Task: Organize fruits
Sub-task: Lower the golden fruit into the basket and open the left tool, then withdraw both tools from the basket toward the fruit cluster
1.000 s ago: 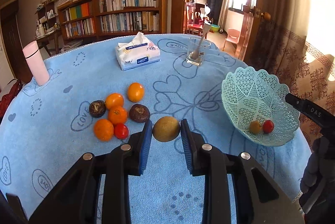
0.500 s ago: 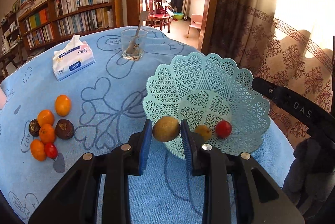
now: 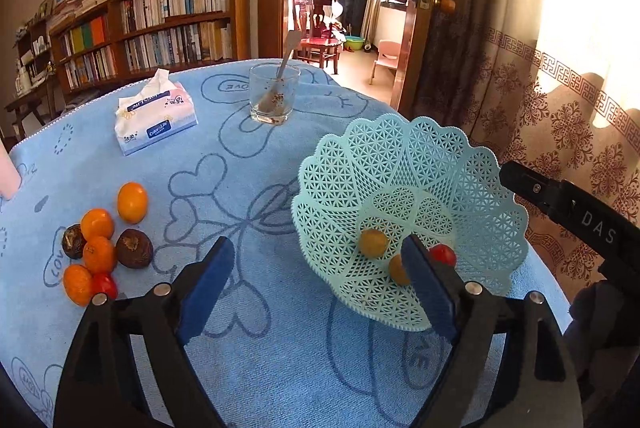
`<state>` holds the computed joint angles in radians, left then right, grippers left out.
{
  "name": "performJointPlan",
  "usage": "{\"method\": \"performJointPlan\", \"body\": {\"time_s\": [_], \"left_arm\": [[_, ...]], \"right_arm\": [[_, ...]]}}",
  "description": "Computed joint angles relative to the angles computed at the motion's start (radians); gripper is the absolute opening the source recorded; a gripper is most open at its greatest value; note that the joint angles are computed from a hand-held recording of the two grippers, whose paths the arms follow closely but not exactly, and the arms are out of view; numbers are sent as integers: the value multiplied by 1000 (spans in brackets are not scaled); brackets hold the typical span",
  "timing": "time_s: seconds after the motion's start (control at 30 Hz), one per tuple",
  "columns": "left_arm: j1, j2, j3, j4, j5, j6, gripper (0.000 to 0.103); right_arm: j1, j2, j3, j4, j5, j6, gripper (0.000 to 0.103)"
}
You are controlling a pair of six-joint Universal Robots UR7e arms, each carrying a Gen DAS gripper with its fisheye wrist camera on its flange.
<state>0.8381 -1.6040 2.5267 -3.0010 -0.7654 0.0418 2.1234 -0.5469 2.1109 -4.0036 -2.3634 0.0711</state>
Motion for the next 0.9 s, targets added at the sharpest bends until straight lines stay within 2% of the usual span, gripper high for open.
{"method": "performJointPlan", "body": {"time_s": [0.33,0.5,0.9], "left_arm": [[51,-74,-4,-29,119,28,87],[87,-97,-2,-88,193,72,87],[257,-156,-30,-114,226,115,87]], "right_arm": [[24,30,-25,57,30,1,63],[38,45,-36,92,54,-3,63],[75,87,-70,175,105,-17,63]]}}
